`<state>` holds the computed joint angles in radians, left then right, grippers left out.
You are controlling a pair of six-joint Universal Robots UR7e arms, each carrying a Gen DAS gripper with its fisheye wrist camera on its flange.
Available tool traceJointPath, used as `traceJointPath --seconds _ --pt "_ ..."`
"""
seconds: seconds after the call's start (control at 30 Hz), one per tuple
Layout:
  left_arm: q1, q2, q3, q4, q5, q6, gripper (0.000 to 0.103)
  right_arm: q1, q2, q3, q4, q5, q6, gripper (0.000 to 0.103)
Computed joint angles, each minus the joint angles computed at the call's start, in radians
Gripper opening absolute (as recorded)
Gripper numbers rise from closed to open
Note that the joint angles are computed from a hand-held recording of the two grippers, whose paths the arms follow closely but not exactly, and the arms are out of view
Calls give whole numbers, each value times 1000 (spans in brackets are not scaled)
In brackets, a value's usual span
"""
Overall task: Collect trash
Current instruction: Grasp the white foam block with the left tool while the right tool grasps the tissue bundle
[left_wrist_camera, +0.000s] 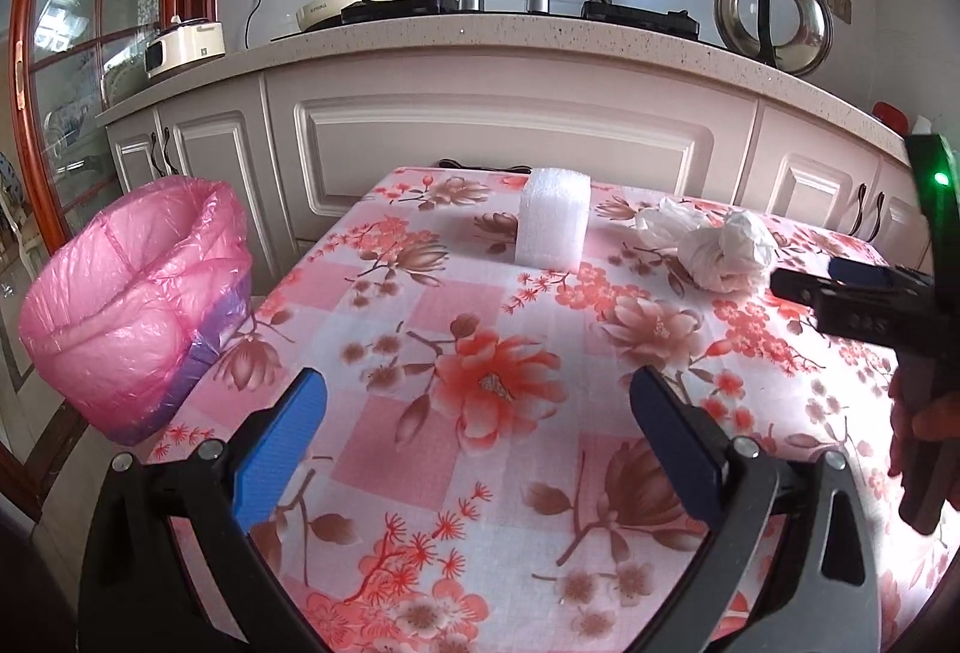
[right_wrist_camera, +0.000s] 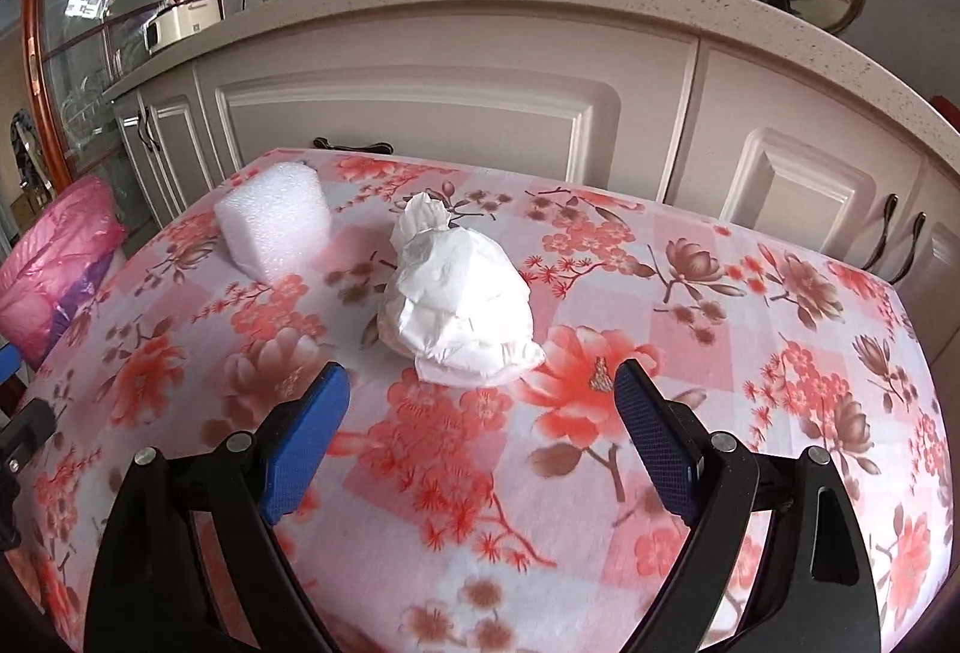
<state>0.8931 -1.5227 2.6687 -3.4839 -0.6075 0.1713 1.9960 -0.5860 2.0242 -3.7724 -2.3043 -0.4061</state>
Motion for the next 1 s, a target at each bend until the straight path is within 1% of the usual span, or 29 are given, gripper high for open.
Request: traceJointPath --seconds 0.23,0.4,0.47,0.5,0.57,0.67,0.87,0.93,1.0 --pt "42 12 -32 -20 -11 36 98 -27 40 -112 107 0 -19 85" --pt "66 45 -74 -47 -16 77 98 -41 60 -169 180 15 -19 84" --pt "73 66 -99 -53 -18 93 98 -45 52 -166 206 32 -10 65" --pt "76 73 -109 -54 -22 96 98 -45 47 -163 218 36 -3 62" --pt "86 101 -138 -64 -38 109 98 -46 36 -143 202 51 0 53" --pt "100 158 -187 -82 -60 147 98 -50 16 -105 153 66 3 47" --pt "127 303 -315 -103 -87 218 98 -59 -24 -39 85 72 15 45" --pt "142 342 -368 -59 -101 220 98 -64 -42 -16 75 84 27 45" --pt "152 379 -414 -32 -96 221 98 -69 -57 6 53 97 42 45"
